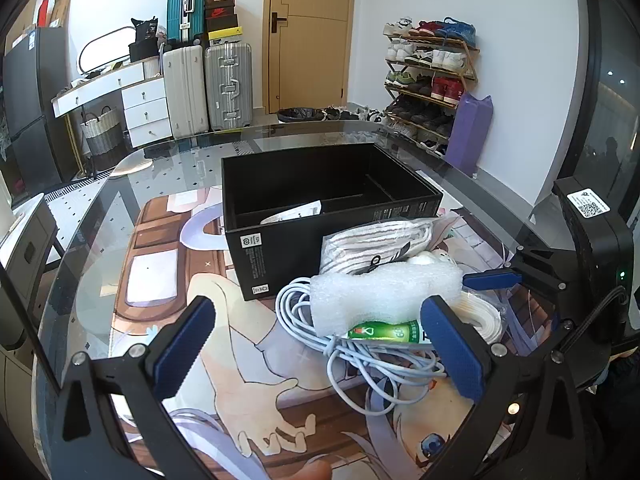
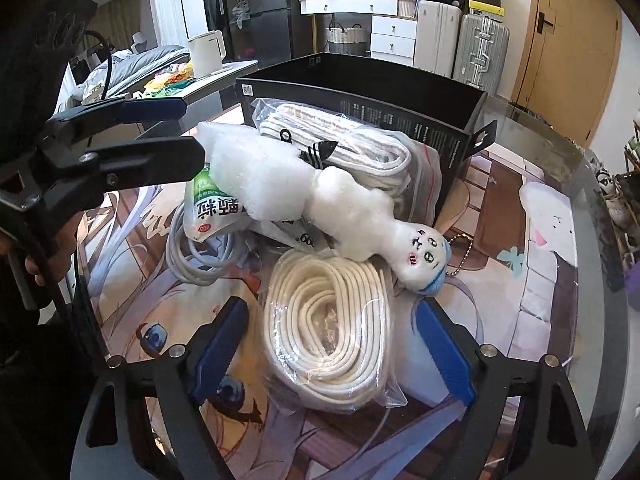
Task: Organize soft objects
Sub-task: 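Grasp the clear bag of white rope with the right tool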
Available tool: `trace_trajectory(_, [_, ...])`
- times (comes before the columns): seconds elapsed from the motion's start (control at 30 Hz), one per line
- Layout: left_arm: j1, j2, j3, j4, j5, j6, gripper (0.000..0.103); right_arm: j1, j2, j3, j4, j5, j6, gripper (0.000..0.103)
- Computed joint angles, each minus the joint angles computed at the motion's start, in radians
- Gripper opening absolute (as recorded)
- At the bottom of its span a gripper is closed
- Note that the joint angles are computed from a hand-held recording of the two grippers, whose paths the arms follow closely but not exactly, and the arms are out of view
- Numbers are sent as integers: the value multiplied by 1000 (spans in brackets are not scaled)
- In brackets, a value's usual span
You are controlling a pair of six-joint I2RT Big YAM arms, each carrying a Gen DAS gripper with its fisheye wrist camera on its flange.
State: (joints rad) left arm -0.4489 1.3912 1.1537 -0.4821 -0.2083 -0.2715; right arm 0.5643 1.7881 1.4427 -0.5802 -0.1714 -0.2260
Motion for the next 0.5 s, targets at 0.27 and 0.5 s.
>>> trace_trajectory(0.27, [-5,1,2,-4,-3,6,103,-1,-18,-18,1,-21,-22,70])
trace_trajectory(0.5, [-5,0,-1,0,-1,6,103,8,-40,-37,-16,-36,-74,49])
